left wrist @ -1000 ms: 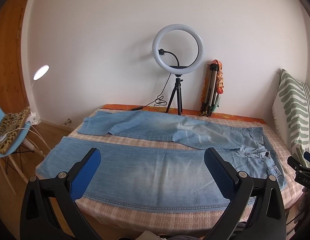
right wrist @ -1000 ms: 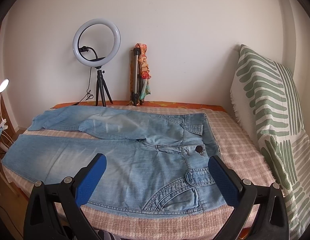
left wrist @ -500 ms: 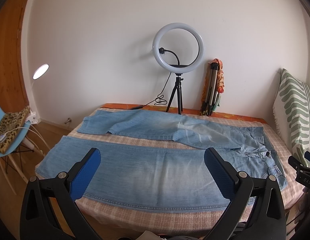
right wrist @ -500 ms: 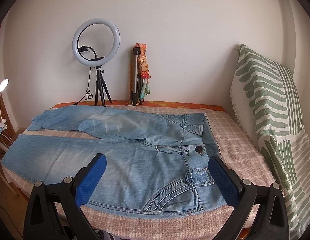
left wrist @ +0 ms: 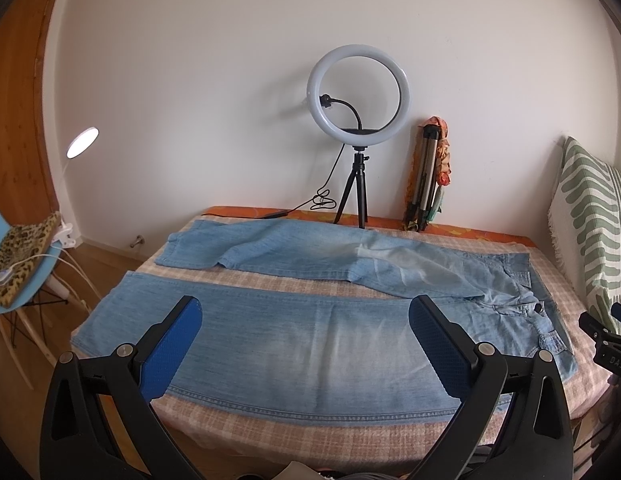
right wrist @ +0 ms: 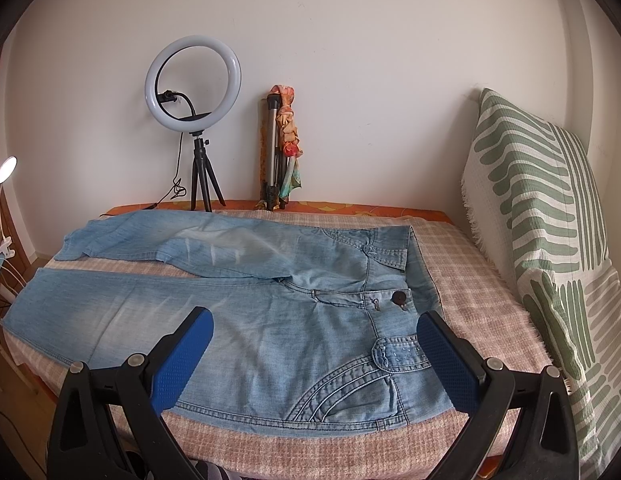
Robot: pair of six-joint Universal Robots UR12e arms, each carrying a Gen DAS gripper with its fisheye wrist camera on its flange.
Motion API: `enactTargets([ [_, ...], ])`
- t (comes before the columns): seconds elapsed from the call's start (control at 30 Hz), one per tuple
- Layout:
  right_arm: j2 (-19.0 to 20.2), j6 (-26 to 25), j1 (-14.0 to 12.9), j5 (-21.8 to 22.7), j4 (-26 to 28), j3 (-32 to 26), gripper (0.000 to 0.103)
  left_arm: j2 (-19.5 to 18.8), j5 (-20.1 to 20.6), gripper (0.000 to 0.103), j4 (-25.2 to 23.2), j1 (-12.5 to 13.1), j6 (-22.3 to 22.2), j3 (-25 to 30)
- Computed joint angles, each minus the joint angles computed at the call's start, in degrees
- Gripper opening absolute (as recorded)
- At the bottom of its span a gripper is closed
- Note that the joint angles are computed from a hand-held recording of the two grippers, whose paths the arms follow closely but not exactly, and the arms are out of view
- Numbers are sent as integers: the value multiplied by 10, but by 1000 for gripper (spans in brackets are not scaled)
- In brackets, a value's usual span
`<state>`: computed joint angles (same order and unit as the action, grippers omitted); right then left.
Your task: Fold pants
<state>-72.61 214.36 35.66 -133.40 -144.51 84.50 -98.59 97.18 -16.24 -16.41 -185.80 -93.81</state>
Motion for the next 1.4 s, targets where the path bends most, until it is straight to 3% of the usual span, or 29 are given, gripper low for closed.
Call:
enactTargets([
  [0.87, 13, -22, -5, 6, -12, -16, 103, -11, 9, 103, 3, 10, 6, 8],
  [1.3, 34, -72, -21, 43, -36, -50, 103, -32, 12, 103, 0, 22, 36, 33],
  [1.4, 41, -90, -29, 61, -38, -63, 103, -39, -8, 103, -5, 33, 47, 41],
])
